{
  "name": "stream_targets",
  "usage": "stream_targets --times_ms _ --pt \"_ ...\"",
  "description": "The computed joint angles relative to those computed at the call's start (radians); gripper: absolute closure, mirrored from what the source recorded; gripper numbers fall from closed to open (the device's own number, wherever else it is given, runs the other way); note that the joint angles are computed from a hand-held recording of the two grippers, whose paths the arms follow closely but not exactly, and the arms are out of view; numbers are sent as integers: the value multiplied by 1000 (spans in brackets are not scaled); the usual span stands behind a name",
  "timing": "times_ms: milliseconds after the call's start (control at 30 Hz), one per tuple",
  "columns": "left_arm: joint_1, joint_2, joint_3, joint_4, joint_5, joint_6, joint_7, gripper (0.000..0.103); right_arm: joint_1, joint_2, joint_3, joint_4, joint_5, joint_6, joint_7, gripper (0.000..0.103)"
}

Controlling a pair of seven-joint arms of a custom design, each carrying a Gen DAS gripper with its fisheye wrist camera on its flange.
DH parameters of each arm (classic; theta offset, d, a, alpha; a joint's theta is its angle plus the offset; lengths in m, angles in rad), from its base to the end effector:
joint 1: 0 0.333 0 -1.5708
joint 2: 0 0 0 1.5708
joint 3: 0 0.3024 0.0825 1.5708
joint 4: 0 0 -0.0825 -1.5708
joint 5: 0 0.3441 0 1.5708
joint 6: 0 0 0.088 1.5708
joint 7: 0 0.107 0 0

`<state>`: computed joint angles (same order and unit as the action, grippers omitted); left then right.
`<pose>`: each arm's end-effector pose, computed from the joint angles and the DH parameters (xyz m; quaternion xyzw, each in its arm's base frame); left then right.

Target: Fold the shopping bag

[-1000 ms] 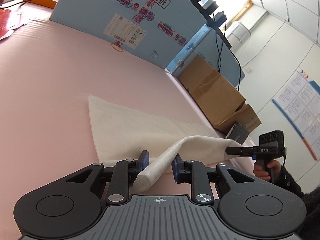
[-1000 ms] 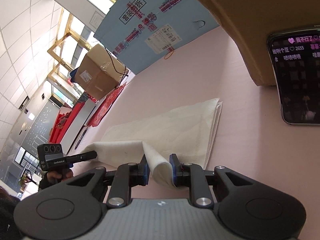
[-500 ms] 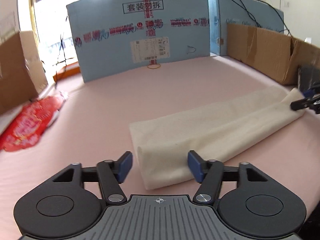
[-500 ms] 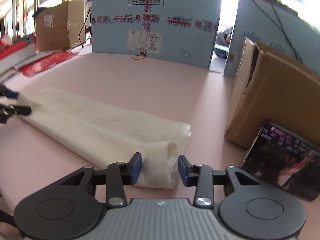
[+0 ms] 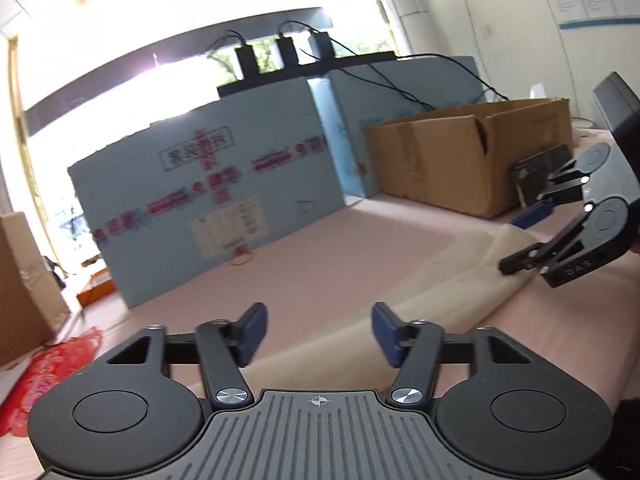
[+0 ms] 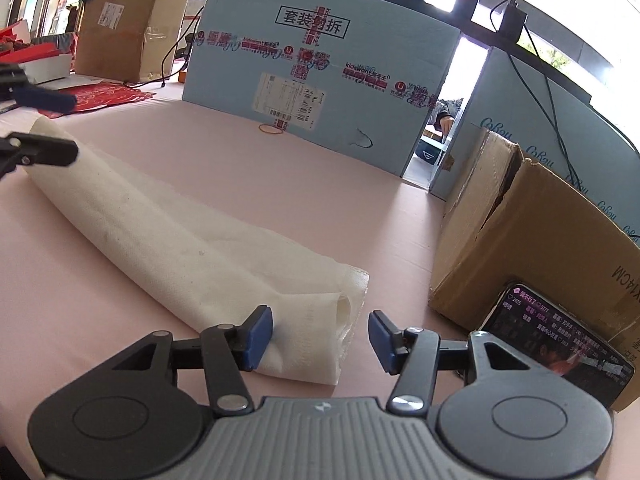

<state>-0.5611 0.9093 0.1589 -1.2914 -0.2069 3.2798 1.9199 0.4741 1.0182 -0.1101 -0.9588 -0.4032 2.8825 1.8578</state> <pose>0.6799 -0.3182 0.3501 -0.3739 0.7688 -0.3785 0.3547 0.7087 0.3408 0.3602 -0.7692 0.4477 -0.3336 0.3108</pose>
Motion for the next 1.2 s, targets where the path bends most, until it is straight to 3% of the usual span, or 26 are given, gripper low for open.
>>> stream_targets --times_ms 33,100,300,367,467,567,633,700,800,867,1000,1100,1200 --pt "14 9 -13 15 12 -33 -6 81 -7 0 10 -2 8 4 0 46" --pt "5 30 13 46 11 -101 -35 80 -16 -13 19 -25 24 12 12 43" --pt "62 18 -58 17 53 -75 -84 80 -5 -122 -30 -210 21 67 152 31" --pt "74 19 -74 17 61 -70 -86 80 39 -159 -97 -271 -19 82 228 30" --pt "98 20 -107 22 65 -72 -86 80 186 -189 -311 -344 -154 87 424 30" --pt "159 17 -192 25 61 -85 -72 80 262 -209 -422 -418 -301 204 501 30" --pt "205 20 -255 34 56 -99 -60 79 253 -213 -403 -415 -372 241 454 30" --pt "252 21 -321 37 46 -109 -45 79 213 -194 -333 -366 -428 233 332 31" --pt "275 24 -355 38 33 -112 -33 79 122 -142 -168 -258 -460 191 29 38" --pt "281 24 -365 39 26 -115 -29 79 113 -98 -139 -190 -486 197 -133 52" --pt "310 30 -407 46 8 -125 -16 79 32 25 56 8 -453 145 -662 65" --pt "325 28 -430 39 -3 -125 -3 79 19 122 128 151 -406 99 -930 78" --pt "334 20 -434 24 -2 -124 19 78 21 141 125 186 -358 67 -1011 83"
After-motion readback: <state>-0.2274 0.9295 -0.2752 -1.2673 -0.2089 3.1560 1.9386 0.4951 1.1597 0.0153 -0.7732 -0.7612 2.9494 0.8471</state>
